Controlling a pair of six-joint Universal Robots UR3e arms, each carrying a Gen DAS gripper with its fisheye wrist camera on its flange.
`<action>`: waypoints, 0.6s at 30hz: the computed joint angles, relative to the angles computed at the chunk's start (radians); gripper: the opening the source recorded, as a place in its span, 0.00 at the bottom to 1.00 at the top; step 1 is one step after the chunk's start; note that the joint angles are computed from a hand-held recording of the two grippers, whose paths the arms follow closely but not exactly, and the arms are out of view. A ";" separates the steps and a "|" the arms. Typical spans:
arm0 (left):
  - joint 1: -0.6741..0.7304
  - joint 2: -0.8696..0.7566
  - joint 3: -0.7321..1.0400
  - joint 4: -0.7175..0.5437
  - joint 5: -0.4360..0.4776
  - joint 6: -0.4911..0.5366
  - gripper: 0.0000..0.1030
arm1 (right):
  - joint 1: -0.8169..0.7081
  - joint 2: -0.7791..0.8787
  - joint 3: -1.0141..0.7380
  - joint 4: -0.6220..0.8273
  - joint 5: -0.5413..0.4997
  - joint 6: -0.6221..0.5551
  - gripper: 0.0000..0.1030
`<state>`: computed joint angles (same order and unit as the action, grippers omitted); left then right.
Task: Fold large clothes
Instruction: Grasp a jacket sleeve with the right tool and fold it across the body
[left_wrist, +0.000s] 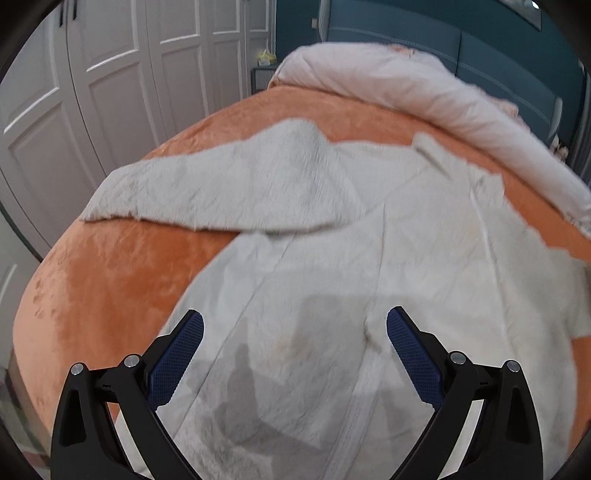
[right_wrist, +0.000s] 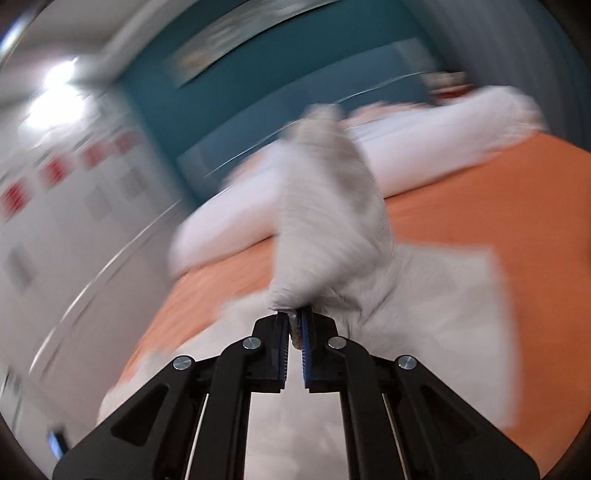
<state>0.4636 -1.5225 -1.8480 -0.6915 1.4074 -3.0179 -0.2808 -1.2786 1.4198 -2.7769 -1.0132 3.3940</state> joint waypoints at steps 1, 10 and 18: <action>0.006 -0.007 0.019 -0.009 -0.016 -0.007 0.94 | 0.081 0.061 -0.076 0.035 -0.011 -0.022 0.08; 0.039 -0.222 0.309 -0.191 -0.290 -0.078 0.94 | 0.440 0.167 0.006 -0.039 -0.227 -0.121 0.44; -0.099 -0.563 0.575 -0.238 -0.295 -0.209 0.88 | 0.118 0.042 0.270 -0.064 -0.303 -0.053 0.46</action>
<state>0.3648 -2.0853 -1.2727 -0.9291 1.1123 -3.2268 -0.1629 -1.2371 1.6895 -2.8410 -1.3159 3.3409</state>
